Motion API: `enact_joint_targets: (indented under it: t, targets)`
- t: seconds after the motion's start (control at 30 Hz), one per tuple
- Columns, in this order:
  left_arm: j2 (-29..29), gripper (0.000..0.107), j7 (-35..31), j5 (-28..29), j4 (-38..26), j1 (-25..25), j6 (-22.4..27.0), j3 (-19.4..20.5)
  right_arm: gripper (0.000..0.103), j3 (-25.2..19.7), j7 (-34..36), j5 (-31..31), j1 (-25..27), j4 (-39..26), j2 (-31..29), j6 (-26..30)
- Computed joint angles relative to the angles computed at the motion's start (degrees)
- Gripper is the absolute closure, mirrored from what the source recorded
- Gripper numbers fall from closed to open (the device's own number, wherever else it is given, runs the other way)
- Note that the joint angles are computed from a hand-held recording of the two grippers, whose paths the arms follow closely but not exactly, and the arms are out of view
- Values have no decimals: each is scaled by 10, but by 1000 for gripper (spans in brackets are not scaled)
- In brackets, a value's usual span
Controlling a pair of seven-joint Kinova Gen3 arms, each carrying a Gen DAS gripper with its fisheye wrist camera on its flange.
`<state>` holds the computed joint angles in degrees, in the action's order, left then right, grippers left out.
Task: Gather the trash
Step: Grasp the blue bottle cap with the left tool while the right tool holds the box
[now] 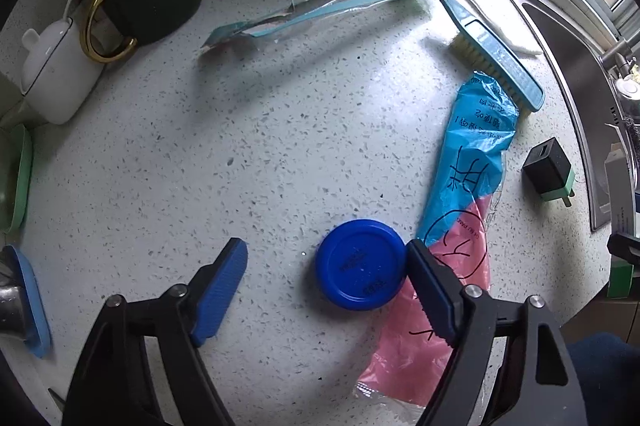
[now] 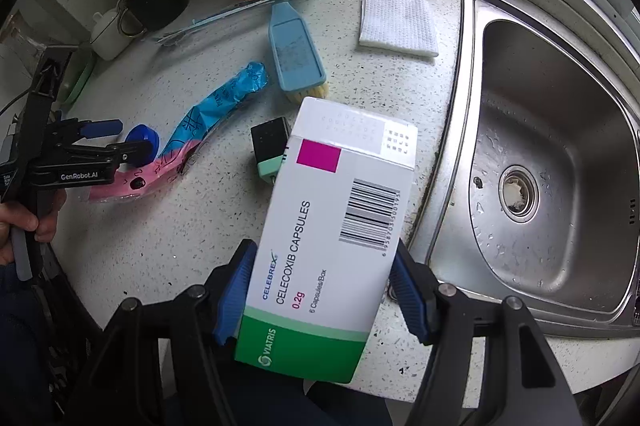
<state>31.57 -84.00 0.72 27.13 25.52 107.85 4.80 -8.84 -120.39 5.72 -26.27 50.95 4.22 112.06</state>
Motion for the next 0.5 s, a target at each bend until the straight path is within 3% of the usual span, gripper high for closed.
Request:
enact_joint_targets:
  t: [0.1,0.17,0.23,0.27,0.5]
  targets:
    - [-7,34,-8,-2,17,3,-13,1,41,-1,3,1,-2,-5,3,1]
    - [-13,41,-12,-9,28,8,-22,-1,41,0,5,-1,-2,-5,4,-1]
    - [-15,61,-13,-13,29,10,-24,0,41,0,9,-3,-2,-7,6,-3]
    - [-15,65,-18,-14,28,11,-24,1,41,1,13,-6,-1,-7,7,-4]
    - [-42,65,2,-29,34,20,-20,-5,41,7,63,11,-1,-47,16,-4]
